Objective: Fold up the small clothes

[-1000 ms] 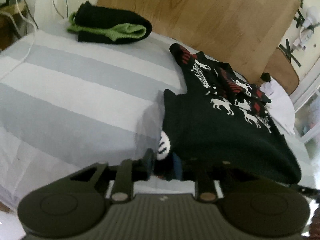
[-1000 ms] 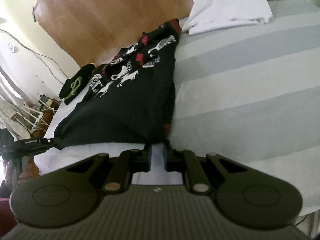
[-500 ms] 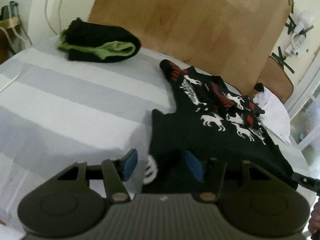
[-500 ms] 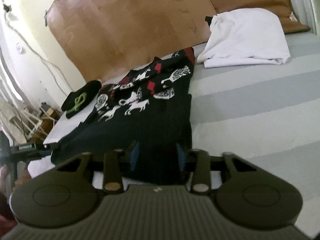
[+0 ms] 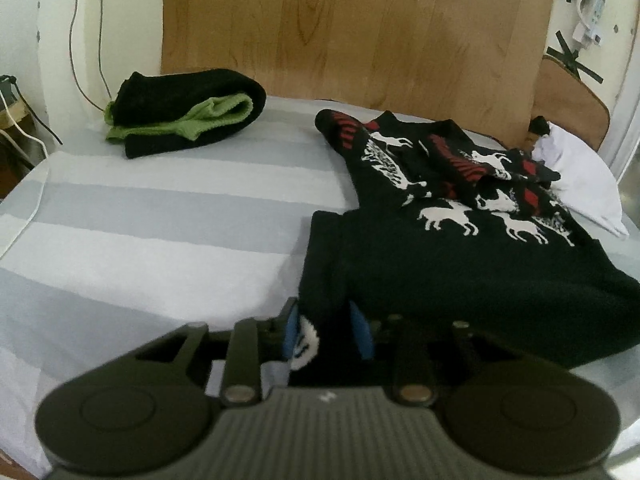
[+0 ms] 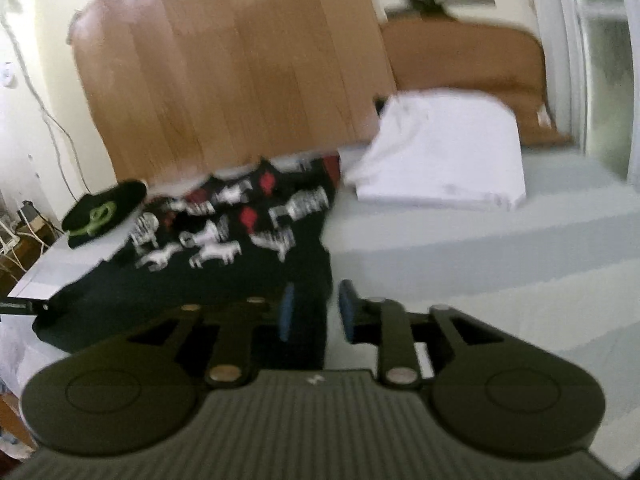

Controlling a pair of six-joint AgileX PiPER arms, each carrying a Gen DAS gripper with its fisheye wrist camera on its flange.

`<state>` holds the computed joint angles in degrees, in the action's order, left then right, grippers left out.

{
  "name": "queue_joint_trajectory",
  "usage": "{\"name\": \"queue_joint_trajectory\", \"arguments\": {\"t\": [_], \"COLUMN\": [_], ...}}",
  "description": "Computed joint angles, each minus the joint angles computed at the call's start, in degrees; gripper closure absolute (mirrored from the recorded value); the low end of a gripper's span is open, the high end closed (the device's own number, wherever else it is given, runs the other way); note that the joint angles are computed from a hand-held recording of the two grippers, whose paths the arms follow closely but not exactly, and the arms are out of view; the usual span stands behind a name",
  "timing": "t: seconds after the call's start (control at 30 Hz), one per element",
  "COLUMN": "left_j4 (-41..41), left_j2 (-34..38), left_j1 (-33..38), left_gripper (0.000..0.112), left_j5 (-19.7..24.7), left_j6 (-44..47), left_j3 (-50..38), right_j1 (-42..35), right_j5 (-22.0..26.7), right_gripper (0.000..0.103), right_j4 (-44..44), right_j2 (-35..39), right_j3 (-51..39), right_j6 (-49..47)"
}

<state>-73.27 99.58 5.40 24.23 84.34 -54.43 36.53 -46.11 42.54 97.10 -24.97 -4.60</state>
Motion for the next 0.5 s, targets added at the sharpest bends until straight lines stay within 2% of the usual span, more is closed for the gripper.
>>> {"name": "queue_joint_trajectory", "arguments": {"t": [0.07,0.13,0.37,0.5], "left_j4": [-0.1,-1.9,-3.0,-3.0], "left_j2": [0.1,0.2,0.3,0.2], "left_j1": [-0.2,-0.4,-0.9,-1.2], "left_gripper": [0.081,0.079,0.076,0.076], "left_j5": [-0.5,-0.8,-1.9,-2.4], "left_j6": [0.3,2.1,3.4,3.6], "left_j3": [-0.1,0.3,0.7,0.8], "right_j1": [2.5,2.8,3.0,3.5], "right_j5": [-2.3,-2.3,1.2,5.9], "right_gripper": [0.064,0.063,0.063,0.063], "right_j4": [1.4,-1.3,-8.2,-8.5], "right_j2": [0.3,1.2,8.7,12.4], "right_j3": [-0.3,-1.2,-9.9,-15.3], "right_j6": [-2.9,-2.5,0.1,-2.2]}}
